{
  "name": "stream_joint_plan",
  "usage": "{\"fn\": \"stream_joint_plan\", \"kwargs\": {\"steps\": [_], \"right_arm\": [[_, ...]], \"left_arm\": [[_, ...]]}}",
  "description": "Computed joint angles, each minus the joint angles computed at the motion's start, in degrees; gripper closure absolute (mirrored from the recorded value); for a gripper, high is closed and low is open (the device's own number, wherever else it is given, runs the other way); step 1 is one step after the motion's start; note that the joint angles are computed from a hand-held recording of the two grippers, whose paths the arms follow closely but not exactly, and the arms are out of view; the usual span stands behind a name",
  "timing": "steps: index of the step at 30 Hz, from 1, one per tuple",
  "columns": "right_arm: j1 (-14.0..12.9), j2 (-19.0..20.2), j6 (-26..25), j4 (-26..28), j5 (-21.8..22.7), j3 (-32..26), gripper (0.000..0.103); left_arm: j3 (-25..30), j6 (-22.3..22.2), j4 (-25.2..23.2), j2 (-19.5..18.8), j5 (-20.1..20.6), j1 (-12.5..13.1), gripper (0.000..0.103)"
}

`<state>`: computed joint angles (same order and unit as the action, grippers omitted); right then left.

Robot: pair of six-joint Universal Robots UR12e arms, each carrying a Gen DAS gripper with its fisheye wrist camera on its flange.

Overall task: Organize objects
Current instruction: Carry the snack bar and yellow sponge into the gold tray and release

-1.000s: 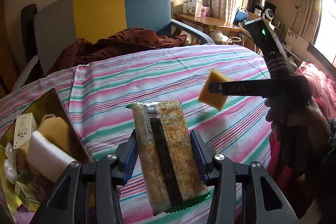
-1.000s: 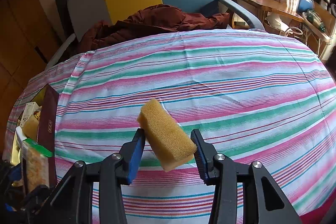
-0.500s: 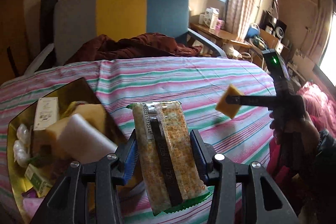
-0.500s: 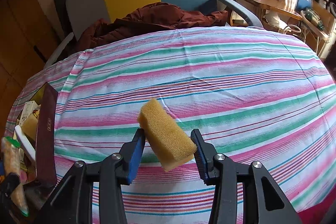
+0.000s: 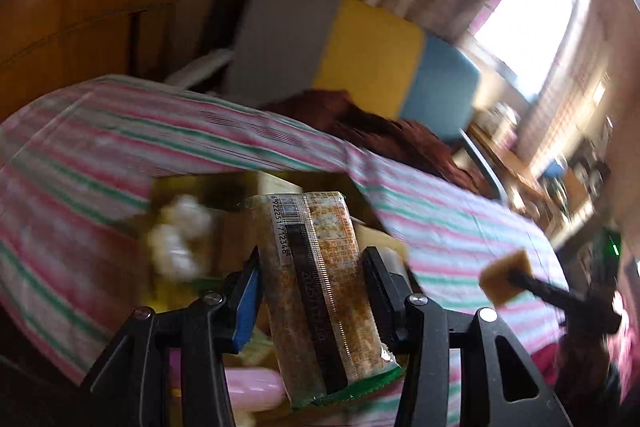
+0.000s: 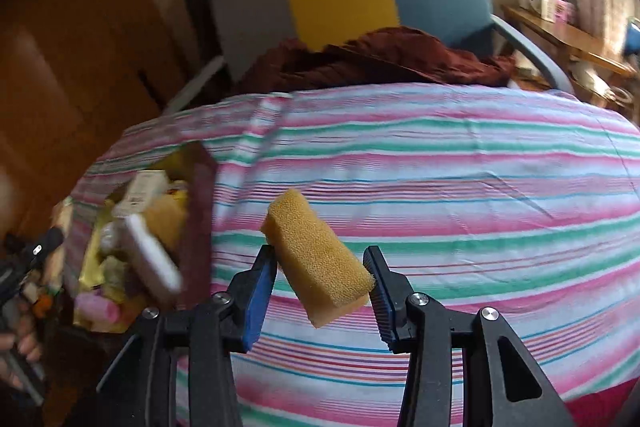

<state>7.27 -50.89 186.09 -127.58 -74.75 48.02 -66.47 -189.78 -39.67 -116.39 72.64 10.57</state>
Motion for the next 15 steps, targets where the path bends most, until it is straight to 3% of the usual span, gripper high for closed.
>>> {"fn": "stream_joint_plan", "kwargs": {"steps": [4,8,15], "right_arm": [[1.40,0.69,-2.30,-0.40,6.65,-1.54,0.055],[3.02,2.31,-5.36,1.58,12.48,-4.51,0.055],[5.38,6.07,-11.31,11.12,17.39,-11.04,0.055]], "left_arm": [[-1.26,-2.93,0.75,0.77,1.40,1.87,0.055],[-1.92,-4.15,0.04,0.86,-0.31,2.76,0.055],[-0.26,-5.00,-2.08,-1.12,-4.87,2.36,0.055]]}}
